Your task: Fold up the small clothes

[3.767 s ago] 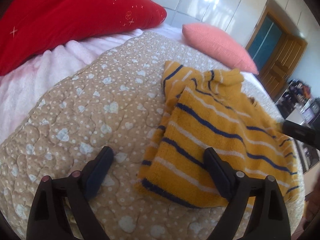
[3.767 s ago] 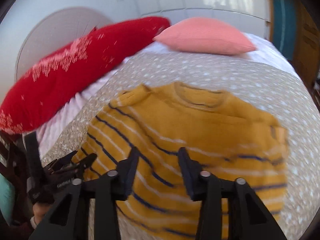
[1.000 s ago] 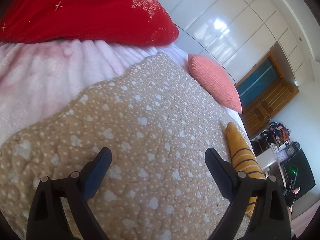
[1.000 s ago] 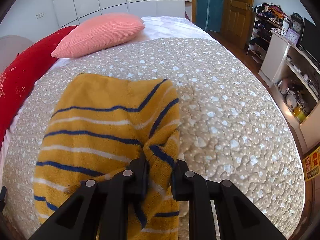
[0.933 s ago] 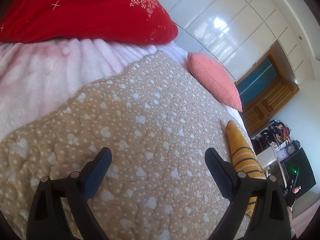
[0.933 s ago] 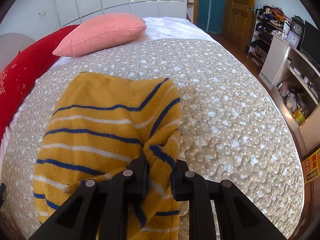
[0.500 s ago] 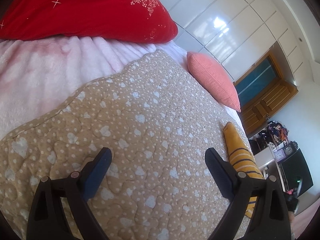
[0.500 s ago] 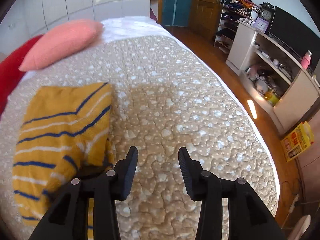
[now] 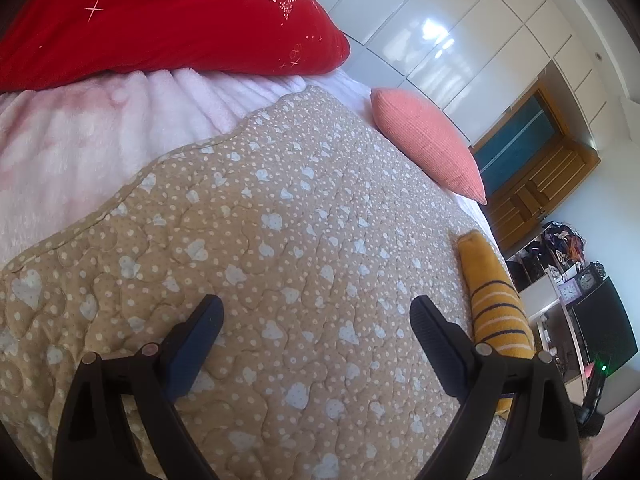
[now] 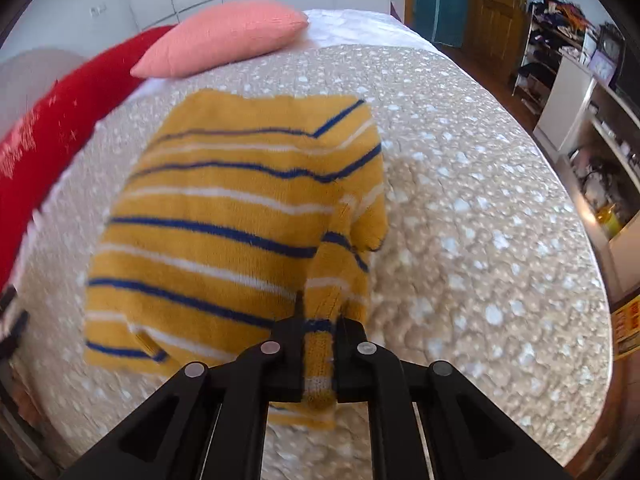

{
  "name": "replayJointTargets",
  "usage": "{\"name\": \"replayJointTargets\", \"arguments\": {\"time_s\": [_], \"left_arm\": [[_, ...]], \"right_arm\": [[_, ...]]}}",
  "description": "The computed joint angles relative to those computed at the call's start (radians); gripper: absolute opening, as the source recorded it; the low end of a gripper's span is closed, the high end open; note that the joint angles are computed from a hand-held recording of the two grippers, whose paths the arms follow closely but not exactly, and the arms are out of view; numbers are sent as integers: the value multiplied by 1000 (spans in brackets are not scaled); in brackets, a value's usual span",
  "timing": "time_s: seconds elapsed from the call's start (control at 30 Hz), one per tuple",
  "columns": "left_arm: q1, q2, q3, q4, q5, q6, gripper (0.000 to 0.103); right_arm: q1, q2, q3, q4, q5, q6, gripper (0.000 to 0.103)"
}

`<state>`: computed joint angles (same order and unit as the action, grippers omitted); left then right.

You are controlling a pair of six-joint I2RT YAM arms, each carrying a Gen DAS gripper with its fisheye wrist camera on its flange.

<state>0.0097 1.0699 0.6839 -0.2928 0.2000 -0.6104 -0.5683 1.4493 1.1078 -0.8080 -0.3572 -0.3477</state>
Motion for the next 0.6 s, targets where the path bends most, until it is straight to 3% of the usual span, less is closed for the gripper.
{"name": "replayJointTargets", "arguments": {"time_s": [0.13,0.2,0.27,0.5,0.6], "left_arm": [[-13,-2,3,-2,-8,4,94],[-45,-16,7,-15,-66,20,94],[-78,-27,8,-20,-118,33,94],[-304,4,47,-39,-384,79,94],[-393,61,68,-30,-431,87,94]], "right_arm": [[-66,29,11,-34,-25,-19,8],[-114,15,1,-58,-52,-40,28],[-193,-11,-20,-73,-85,-81,32],[-413,-160,-120,-4,-37,-318,36],[-446,-172,-77,0,-107,-307,36]]}}
